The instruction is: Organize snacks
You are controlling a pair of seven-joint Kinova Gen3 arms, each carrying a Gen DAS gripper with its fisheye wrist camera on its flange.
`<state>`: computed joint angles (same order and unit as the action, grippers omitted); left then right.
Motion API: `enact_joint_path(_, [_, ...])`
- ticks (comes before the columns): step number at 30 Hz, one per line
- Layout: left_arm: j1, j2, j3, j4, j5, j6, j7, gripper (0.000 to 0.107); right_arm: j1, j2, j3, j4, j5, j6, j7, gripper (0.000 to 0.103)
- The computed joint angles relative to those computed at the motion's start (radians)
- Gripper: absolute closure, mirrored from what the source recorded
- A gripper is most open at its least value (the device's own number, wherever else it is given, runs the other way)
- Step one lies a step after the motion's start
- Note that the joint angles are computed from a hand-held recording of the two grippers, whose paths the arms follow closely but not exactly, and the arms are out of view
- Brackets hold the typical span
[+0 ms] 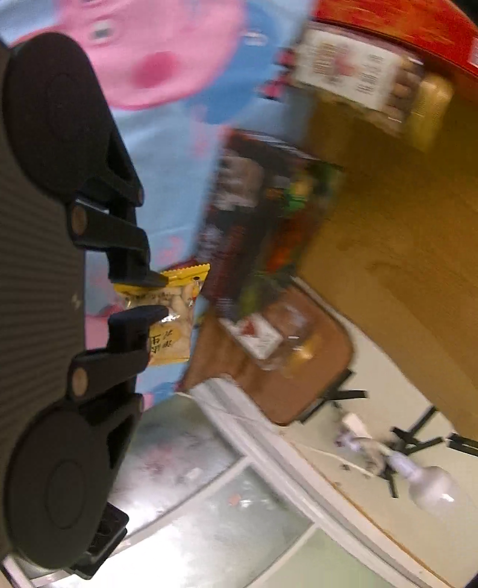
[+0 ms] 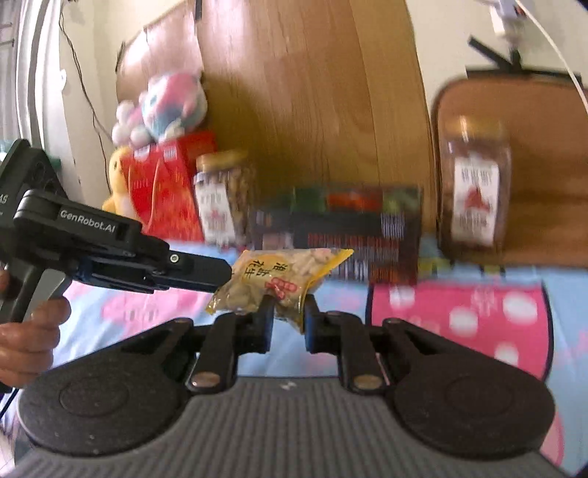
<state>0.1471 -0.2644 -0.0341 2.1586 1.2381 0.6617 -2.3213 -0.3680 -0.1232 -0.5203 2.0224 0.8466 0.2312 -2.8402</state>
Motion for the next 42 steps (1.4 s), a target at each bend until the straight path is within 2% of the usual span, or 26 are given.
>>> enact_joint_path(3, [0.094,0.041,-0.062,-0.094,-0.079,-0.069,0.053,0.095,0.029,0.059,0.013,-0.065,0.101,-0.034,-0.043,0.084])
enact_joint_path(5, [0.186,0.089,-0.13,-0.164,-0.161,-0.119,0.122,0.095,0.015,0.112,0.036,-0.118,0.18,-0.032,-0.093,0.084])
enact_joint_path(7, [0.27,0.146,-0.194,-0.225,-0.242,-0.17,0.196,0.095,-0.01,0.172,0.067,-0.179,0.208,-0.023,-0.105,0.084])
enact_joint_path(8, [0.289,0.181,-0.206,-0.257,-0.283,-0.19,0.232,0.095,-0.003,0.201,0.062,-0.21,0.201,-0.011,-0.087,0.084])
enact_joint_path(11, [0.303,0.289,-0.22,-0.336,-0.405,-0.197,0.35,0.088,0.013,0.309,0.01,-0.309,0.187,0.095,-0.01,0.073])
enact_joint_path(13, [0.287,0.3,-0.202,-0.339,-0.473,-0.21,0.429,0.09,-0.035,0.33,0.057,-0.314,0.208,0.148,-0.033,0.072])
enact_joint_path(16, [0.206,0.229,-0.084,-0.27,-0.496,-0.275,0.476,0.09,-0.082,0.242,0.147,-0.228,0.225,0.106,-0.151,0.071])
enact_joint_path(18, [0.147,0.184,0.009,-0.23,-0.56,-0.319,0.544,0.09,-0.144,0.176,0.238,-0.154,0.251,0.054,-0.232,0.071])
enact_joint_path(20, [0.087,0.145,0.101,-0.201,-0.642,-0.343,0.625,0.088,-0.174,0.13,0.273,-0.101,0.274,0.037,-0.314,0.07])
enact_joint_path(23, [0.003,0.068,0.24,-0.141,-0.764,-0.359,0.747,0.088,-0.163,0.081,0.265,-0.038,0.303,0.006,-0.414,0.07])
enact_joint_path(25, [-0.073,0.015,0.333,-0.118,-0.841,-0.334,0.828,0.081,-0.148,0.049,0.241,-0.009,0.255,0.003,-0.424,0.07])
enact_joint_path(27, [-0.151,-0.038,0.425,-0.1,-0.904,-0.283,0.91,0.074,-0.147,0.032,0.225,0.002,0.173,0.014,-0.4,0.07])
enact_joint_path(29, [-0.232,-0.101,0.514,-0.085,-0.94,-0.223,0.991,0.074,-0.143,0.025,0.184,-0.002,0.12,0.05,-0.382,0.069])
enact_joint_path(32, [-0.264,-0.161,0.577,-0.068,-1.019,-0.149,1.113,0.074,-0.127,-0.017,0.107,0.022,0.103,0.104,-0.418,0.062])
enact_joint_path(33, [-0.268,-0.184,0.598,-0.058,-1.048,-0.126,1.154,0.071,-0.122,-0.033,0.08,0.031,0.095,0.123,-0.431,0.058])
enact_joint_path(36, [-0.257,-0.233,0.648,-0.045,-1.135,-0.066,1.276,0.057,-0.109,-0.085,0.001,0.057,0.063,0.167,-0.456,0.056])
enact_joint_path(38, [-0.264,-0.271,0.701,-0.046,-1.196,-0.02,1.357,0.045,-0.105,-0.11,-0.047,0.063,0.023,0.207,-0.459,0.046])
enact_joint_path(40, [-0.273,-0.32,0.751,-0.043,-1.243,0.026,1.425,0.018,-0.089,-0.137,-0.097,0.073,-0.008,0.232,-0.482,0.031])
enact_joint_path(42, [-0.261,-0.369,0.791,-0.037,-1.305,0.066,1.506,0.005,-0.065,-0.164,-0.155,0.082,-0.034,0.262,-0.51,0.026])
